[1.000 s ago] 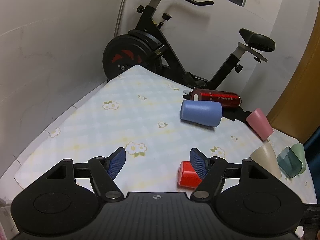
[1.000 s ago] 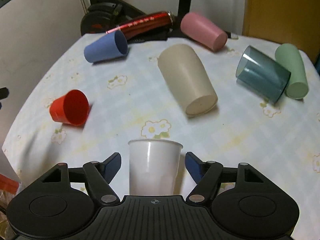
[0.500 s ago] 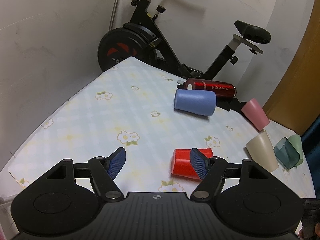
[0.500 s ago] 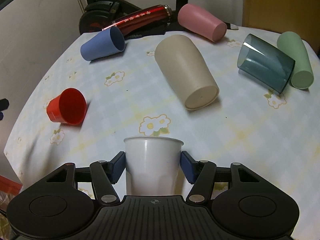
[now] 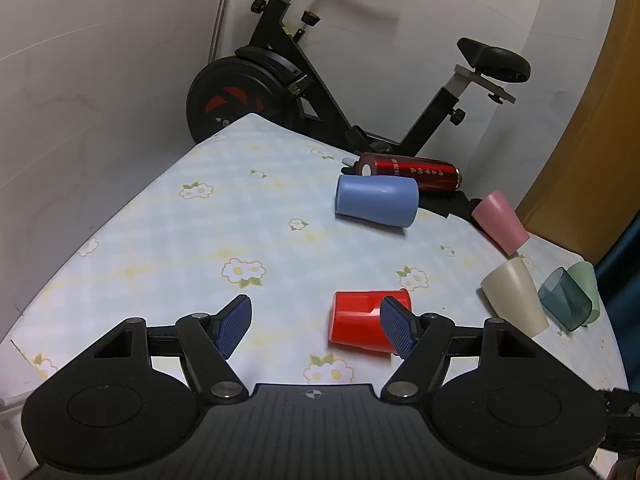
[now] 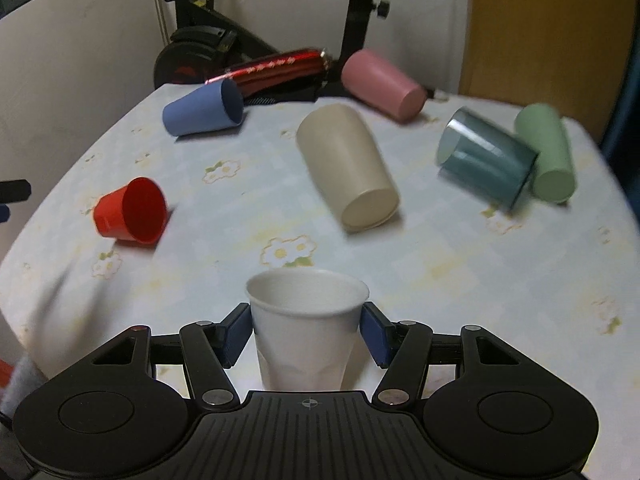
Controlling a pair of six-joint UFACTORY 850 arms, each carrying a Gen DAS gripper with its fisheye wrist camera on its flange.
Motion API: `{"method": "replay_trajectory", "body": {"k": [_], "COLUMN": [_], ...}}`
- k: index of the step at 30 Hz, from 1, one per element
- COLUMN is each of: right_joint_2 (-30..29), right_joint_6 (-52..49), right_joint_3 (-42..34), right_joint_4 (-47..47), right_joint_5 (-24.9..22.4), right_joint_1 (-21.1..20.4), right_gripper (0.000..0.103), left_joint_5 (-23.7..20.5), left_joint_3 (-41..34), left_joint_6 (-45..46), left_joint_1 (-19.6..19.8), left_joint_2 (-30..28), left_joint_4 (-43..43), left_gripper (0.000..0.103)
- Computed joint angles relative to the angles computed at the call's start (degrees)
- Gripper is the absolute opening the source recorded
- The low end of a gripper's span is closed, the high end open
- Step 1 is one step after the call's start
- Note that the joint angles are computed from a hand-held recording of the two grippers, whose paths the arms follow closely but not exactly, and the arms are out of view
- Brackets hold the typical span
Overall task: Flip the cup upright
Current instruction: 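Grasp the white paper cup with the right gripper and rotate it upright, then set the white paper cup upright on the table and open the right gripper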
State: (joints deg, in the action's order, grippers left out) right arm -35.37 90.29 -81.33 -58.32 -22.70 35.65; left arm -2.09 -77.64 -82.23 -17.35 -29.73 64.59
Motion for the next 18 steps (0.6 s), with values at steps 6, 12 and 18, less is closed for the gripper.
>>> {"method": "replay_trajectory", "body": {"k": [6,12,18], "right_joint_2": [-0.3,-0.9,-0.2], "right_joint_6": [11.2,13.9,13.5], "right_joint_3": [0.4,1.0,2.0], "right_joint_4": [-12.9,-14.6,-13.3], "right_joint_5": [-5.4,-7.0,-7.1], "right_joint_1": [0.3,-0.1,0.3], "right_gripper": [0.055,0.055,0.055], "left_joint_5": [0.2,0.3,0.5], "left_joint_3": [0.2,0.4,0.3], "left_joint_6": [-1.7,-9.1,-4.0], "left_joint_1": [-0.2,-0.4,-0.6], "left_joint_2": [0.1,0.3,0.2], "left_joint_4": [1.9,9.5,4.9], "left_gripper": [0.073,0.073,0.073]}}
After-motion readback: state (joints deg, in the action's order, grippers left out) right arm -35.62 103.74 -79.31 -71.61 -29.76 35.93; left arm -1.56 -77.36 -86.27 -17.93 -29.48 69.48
